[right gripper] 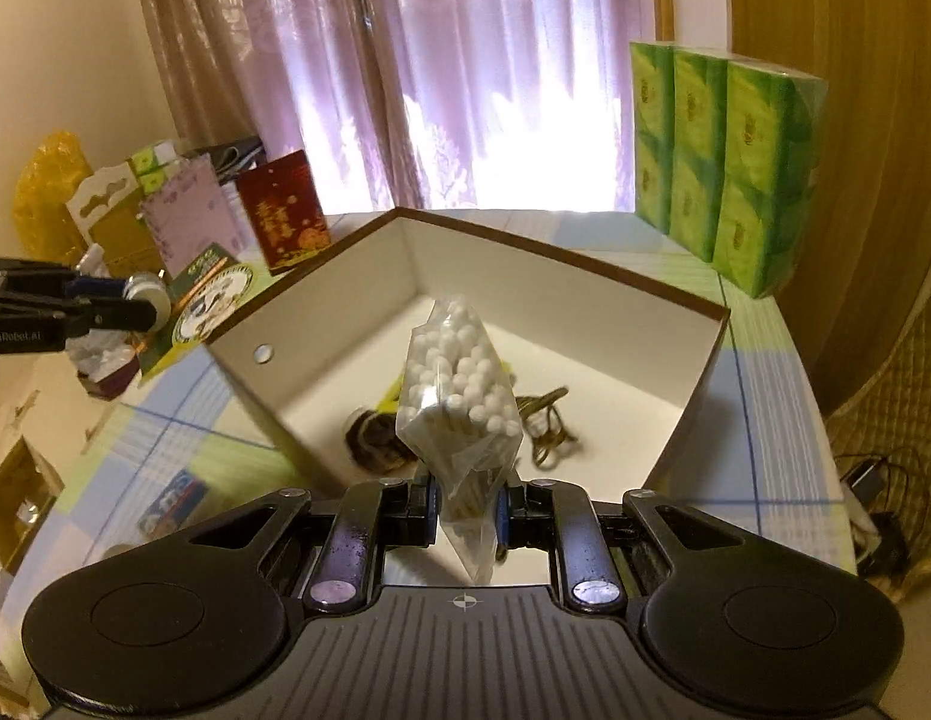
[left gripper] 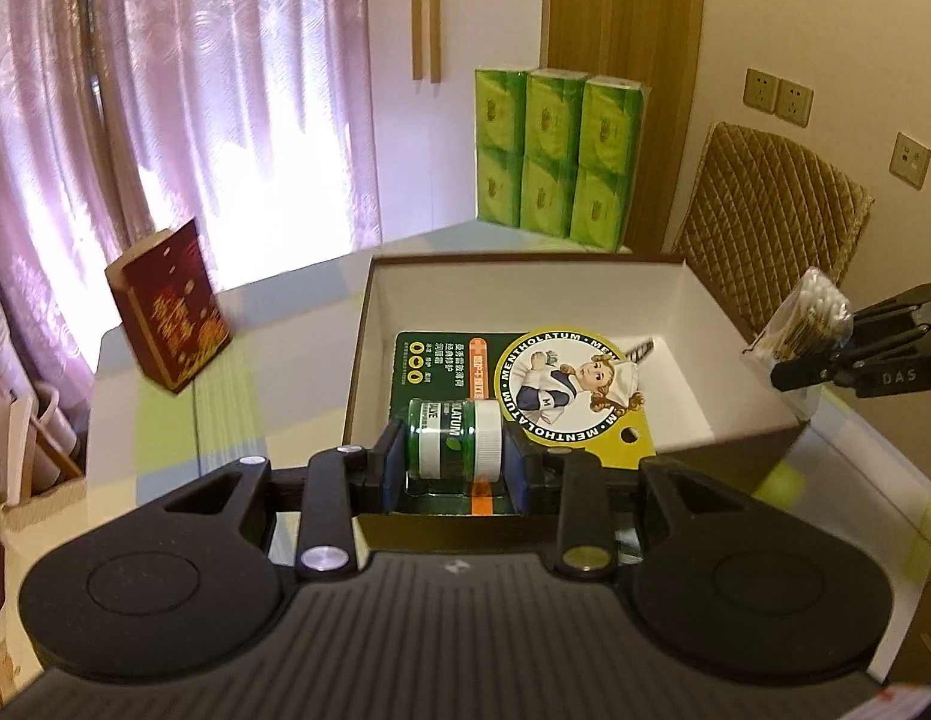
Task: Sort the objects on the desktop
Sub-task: 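Carry the card pack and swab bag into the box with both grippers and release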
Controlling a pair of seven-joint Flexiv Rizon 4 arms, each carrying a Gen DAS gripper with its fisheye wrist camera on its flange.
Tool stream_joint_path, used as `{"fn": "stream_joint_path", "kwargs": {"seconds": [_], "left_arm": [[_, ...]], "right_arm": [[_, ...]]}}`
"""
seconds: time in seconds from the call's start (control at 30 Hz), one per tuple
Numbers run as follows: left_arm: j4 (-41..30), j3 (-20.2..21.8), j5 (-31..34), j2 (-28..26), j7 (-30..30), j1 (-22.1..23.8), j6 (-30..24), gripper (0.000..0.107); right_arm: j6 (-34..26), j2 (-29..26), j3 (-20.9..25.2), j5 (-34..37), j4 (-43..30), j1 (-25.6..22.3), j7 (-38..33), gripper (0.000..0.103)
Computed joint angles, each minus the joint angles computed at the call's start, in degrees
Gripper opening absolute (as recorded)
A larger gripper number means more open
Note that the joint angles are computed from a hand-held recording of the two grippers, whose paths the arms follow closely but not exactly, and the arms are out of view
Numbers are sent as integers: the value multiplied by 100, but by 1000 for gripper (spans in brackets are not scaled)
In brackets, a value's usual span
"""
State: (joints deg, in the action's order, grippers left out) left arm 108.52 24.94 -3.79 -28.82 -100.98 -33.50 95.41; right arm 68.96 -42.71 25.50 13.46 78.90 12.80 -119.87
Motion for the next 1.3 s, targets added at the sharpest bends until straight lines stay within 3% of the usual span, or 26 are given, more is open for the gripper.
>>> {"fn": "stream_joint_path", "kwargs": {"seconds": [0.23, 0.43, 0.6, 0.97, 1.3], "left_arm": [[-749, -1113, -68, -359, 535, 1151, -521, 28], [-1453, -1515, 36, -806, 771, 1622, -1408, 28], [-1939, -1579, 331, -1083, 859, 1748, -2187, 28], [-2558, -1883, 582, -1432, 956, 2017, -3163, 29], [-2674, -2017, 649, -1458, 1099, 2096, -3412, 31]], "right_arm": [[-1090, -570, -421, -407, -1057, 336, 286, 14], [-1833, -966, -767, -713, -1709, 620, 324, 14], [-2239, -1165, -922, -861, -1997, 723, 224, 14], [-2734, -1305, -1248, -1249, -2292, 979, 75, 14], [-3005, -1492, -1344, -1433, -2571, 1085, 79, 14]]}}
